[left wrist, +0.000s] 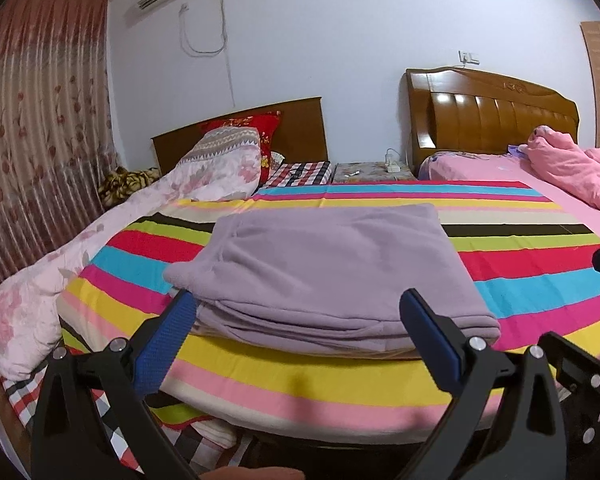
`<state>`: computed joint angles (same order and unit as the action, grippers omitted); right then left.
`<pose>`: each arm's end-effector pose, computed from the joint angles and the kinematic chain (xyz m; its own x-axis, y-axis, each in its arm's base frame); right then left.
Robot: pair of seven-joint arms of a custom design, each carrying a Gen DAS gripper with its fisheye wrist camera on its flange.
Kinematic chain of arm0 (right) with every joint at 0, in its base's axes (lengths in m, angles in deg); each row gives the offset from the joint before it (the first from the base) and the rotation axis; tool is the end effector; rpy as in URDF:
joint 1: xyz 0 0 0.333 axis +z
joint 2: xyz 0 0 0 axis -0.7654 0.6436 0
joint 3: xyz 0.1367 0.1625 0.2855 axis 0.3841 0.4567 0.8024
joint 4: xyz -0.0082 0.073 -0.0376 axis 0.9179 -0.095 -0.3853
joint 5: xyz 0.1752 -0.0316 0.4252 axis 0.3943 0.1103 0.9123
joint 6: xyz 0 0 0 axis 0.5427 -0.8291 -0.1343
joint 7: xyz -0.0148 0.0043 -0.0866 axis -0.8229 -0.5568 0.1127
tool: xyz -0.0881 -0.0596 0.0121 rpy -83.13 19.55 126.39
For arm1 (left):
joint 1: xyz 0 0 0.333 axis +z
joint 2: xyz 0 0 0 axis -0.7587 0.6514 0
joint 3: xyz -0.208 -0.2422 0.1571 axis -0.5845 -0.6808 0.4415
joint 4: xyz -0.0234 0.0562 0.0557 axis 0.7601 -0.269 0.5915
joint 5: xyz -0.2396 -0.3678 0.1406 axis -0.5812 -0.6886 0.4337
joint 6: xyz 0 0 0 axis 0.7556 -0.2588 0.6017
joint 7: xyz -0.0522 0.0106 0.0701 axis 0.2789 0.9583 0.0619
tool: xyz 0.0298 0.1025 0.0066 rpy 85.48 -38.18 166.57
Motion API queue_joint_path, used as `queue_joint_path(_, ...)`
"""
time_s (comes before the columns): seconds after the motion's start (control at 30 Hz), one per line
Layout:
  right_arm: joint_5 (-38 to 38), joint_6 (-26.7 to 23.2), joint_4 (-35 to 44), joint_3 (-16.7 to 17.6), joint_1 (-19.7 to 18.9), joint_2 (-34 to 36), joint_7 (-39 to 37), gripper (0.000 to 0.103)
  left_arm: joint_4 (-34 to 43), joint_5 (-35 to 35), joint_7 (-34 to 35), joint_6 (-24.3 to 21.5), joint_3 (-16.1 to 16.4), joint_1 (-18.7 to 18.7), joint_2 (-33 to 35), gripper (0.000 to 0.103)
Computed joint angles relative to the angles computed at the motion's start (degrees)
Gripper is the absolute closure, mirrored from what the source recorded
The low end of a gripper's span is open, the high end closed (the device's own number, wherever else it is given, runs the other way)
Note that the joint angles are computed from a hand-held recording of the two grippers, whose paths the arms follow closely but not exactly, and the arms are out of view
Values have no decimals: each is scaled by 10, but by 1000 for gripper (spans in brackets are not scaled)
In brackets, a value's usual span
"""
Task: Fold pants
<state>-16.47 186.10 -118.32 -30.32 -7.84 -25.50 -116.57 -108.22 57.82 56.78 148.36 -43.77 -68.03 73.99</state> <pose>0.4939 0.5192 0.5379 -0.2959 -0.9468 0.1265 -0.4987 0.0402 -0.8658 0.6175 -0.3274 0.5310 -0.4969 -0.8587 -0.1258 -0.3065 0.3092 -0.9002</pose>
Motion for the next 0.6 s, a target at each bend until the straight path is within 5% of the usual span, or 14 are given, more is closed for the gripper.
queue_joint_path(0.33, 2, 5, -2, 0, -1, -1, 0, 5, -6, -66, 66, -6, -46, 38, 4, 1)
queue_joint_path(0.6, 2, 5, -1, 0, 0, 2, -1, 5, -10, -84, 82, -4, -37, 29, 3, 1)
